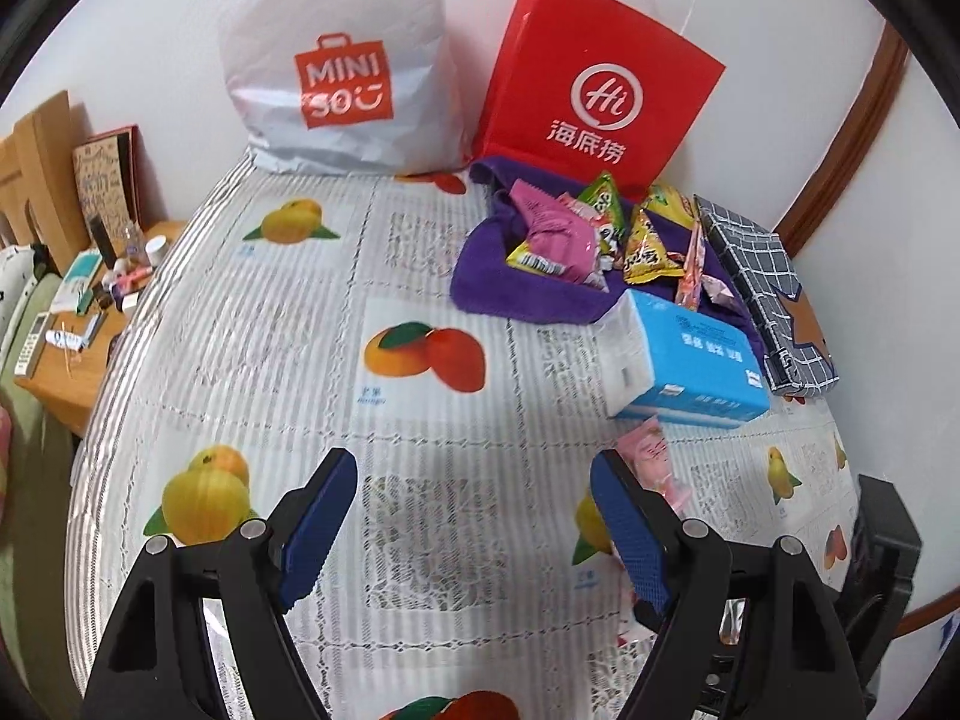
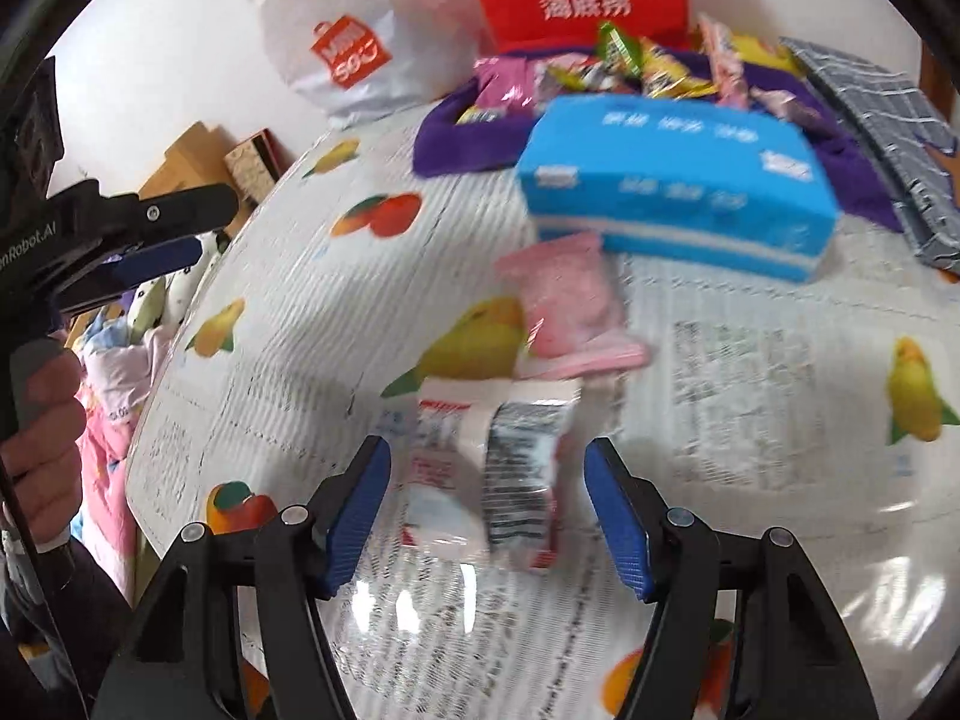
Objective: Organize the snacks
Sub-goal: 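Grasp the white snack packet with the right tool while the left grasps the pink candy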
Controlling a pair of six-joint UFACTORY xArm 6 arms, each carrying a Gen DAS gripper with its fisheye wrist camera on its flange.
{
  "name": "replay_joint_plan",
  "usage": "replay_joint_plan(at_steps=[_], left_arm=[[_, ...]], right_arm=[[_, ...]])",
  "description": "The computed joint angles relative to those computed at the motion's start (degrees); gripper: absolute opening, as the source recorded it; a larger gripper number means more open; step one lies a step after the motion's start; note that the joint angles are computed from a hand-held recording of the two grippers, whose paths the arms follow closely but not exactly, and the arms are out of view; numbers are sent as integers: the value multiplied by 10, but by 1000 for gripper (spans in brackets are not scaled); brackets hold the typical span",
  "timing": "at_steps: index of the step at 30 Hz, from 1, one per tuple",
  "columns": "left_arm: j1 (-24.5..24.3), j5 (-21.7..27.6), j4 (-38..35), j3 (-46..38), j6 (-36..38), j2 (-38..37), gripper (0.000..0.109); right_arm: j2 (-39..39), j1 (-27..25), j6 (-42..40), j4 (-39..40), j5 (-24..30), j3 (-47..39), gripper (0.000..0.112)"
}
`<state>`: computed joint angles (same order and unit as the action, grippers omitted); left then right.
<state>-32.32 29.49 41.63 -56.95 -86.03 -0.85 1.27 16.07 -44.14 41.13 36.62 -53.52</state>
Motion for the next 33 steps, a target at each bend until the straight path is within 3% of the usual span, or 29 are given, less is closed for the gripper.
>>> replay_joint_plan(at_steps=[6,10,12,13,18,22,28,33], left_arm=[[9,-15,-15,16,2,3,79],[8,-19,-25,10,7,17,79],[6,-19,-30,4,12,25,79],[4,-19,-31,0,14,30,79],[-5,-21,-53,-30,37,65,79],[-14,-30,-86,-73,70,111,79],[-28,-78,-155,-145,139,189,79],[-44,-46,-186,-239,169,263,78]], right_arm=[[-1,43,22,-27,-80,30,71],[-2,75,93,-135,-174,63,71],[-5,81,95,-153,-205,77,66],[-9,80,64,-125,-202,78,57],[-27,43,-61,-1,-122,62,51],[-50,2,-111,54,-116,60,51],[-31,-67,-104,41,-147,42,51],[-1,-125,-90,37,-123,14,51]])
